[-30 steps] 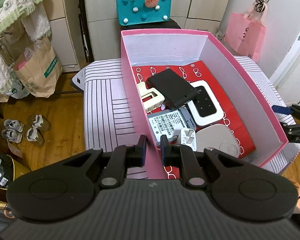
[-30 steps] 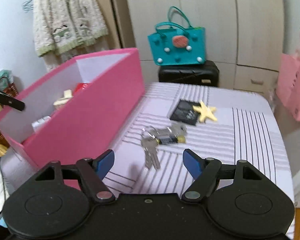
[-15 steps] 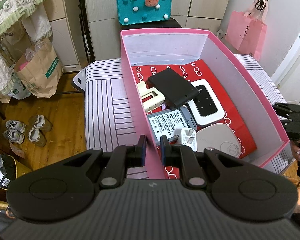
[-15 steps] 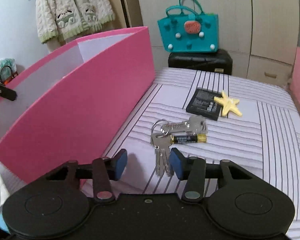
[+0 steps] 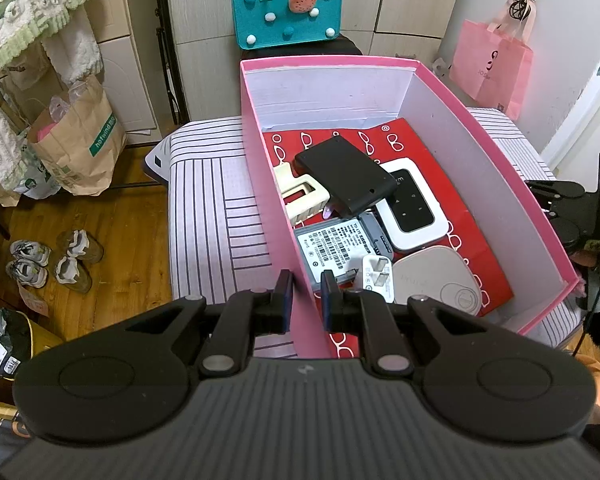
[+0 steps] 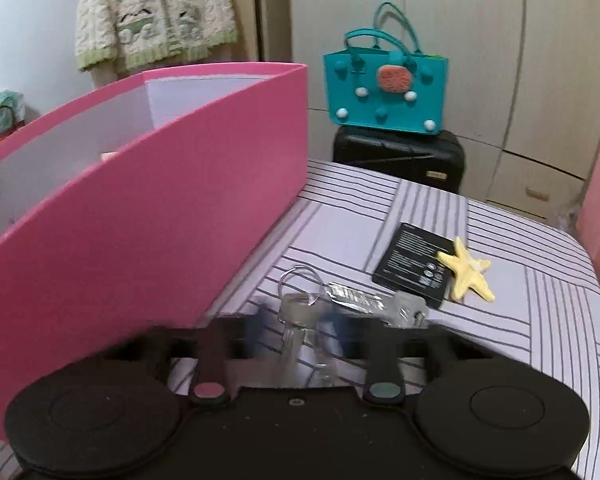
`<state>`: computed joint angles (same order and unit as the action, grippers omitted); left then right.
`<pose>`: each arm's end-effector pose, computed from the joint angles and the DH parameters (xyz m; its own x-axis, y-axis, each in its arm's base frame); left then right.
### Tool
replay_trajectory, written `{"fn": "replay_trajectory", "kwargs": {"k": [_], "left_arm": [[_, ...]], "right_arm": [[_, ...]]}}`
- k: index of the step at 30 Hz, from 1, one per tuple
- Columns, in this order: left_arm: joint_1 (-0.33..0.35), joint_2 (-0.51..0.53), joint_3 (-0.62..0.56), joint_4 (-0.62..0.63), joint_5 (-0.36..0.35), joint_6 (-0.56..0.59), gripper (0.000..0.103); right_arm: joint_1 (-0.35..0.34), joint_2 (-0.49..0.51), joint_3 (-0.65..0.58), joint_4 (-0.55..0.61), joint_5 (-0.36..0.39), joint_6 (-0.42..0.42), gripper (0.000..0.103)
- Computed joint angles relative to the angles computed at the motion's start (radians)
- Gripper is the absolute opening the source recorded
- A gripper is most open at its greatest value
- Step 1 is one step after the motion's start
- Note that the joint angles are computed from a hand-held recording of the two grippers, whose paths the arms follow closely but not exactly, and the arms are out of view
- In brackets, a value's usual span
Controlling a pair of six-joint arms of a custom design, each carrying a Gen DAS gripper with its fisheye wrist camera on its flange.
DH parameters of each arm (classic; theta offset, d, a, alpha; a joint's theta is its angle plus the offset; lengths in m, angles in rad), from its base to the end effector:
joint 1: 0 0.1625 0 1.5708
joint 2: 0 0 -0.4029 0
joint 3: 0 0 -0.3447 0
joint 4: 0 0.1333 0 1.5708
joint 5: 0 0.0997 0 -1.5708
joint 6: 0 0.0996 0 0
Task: Organize rigid objects
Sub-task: 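Withdraw the right gripper from the box toward the table, then grasp the silver keys, carry them into the box, open the right gripper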
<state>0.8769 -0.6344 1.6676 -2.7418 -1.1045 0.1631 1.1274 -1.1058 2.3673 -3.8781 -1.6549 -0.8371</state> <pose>-0.2545 -0.5844 0.0308 -0.6137 0.6405 -0.4617 0.7430 0.6663 -0.0632 -0.0680 -0.4343 0.2308 -0.7415 -0.0060 0.6709 -0.5014 0.6694 -0.5482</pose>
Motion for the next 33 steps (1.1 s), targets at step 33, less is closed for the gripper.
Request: {"fn": "replay_trajectory", "kwargs": {"k": [33], "left_arm": [[-0.023, 0.01, -0.042, 0.113, 0.056, 0.017, 0.012]], "right_arm": [[0.212, -0.359, -0.021, 0.468, 0.081, 0.227, 0.005]]}}
